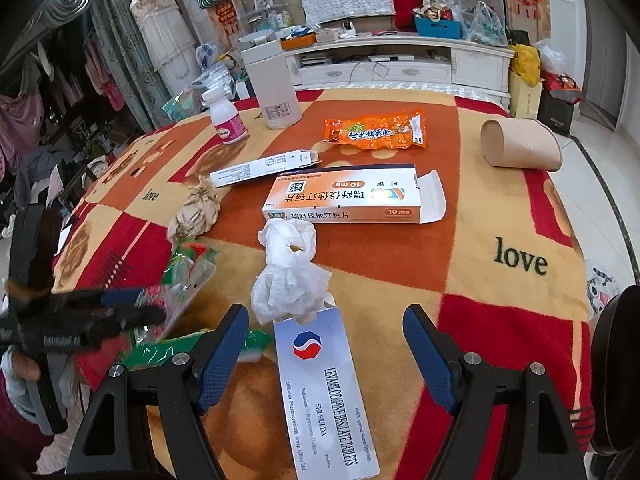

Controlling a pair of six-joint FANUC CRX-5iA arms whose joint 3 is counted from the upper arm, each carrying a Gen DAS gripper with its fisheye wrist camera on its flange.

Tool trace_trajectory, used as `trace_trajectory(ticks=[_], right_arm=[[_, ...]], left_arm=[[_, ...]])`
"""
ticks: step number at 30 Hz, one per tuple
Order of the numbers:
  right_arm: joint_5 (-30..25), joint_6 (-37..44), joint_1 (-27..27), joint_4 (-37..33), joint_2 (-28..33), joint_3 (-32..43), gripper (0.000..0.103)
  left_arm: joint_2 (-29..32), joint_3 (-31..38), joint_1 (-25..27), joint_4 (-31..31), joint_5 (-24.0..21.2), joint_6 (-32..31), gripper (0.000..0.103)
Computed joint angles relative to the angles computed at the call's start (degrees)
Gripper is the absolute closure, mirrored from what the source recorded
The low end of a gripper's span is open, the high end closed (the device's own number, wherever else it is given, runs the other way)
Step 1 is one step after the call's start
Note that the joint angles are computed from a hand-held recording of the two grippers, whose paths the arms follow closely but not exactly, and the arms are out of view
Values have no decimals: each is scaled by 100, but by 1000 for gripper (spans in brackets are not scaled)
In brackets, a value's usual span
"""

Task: Collect trash
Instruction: 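Grasp the green plastic bag with the left tool while the right tool grasps the white tissue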

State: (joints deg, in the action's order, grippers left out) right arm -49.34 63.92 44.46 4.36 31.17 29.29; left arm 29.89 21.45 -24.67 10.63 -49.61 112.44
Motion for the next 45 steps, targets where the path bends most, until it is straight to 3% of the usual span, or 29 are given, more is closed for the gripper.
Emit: trace_trajectory(ticks=[8,11,14,21,22,23,24,31,38,40,45], right_arm=[[-65,288,-53,-314,263,461,25],[-237,375,-47,-271,447,735,25],[-293,378,-63,-258,492,813,25],[-296,318,-120,-312,473,768,25],[-305,336,-126,-336,478,777,25],[-313,370,-129,-363,487,792,25],[-313,384,-123,-368,489,795,25],[-433,656,-75,-414,822,1226,26],[-767,935,-16,-360,1307,1865,65],[-657,947,7,-308,1233,1728,71],[-90,928,-20,-380,764,1136,73]], left_arm=[[-81,-303,35,392,249,70,36],[-37,-216,-14,260,293,257,36],[20,-160,-14,433,298,80,36],[352,456,-131,131,-246,-272,37],[340,494,-179,-40,-254,-248,40],[374,596,-214,-166,-371,-259,57],[394,670,-243,-274,-476,-257,64],[-114,96,-186,-609,-65,172,71],[-529,-242,-58,-1212,155,1203,71],[-600,-349,-20,-1205,247,1330,71],[-797,-559,54,-1279,519,1603,71]])
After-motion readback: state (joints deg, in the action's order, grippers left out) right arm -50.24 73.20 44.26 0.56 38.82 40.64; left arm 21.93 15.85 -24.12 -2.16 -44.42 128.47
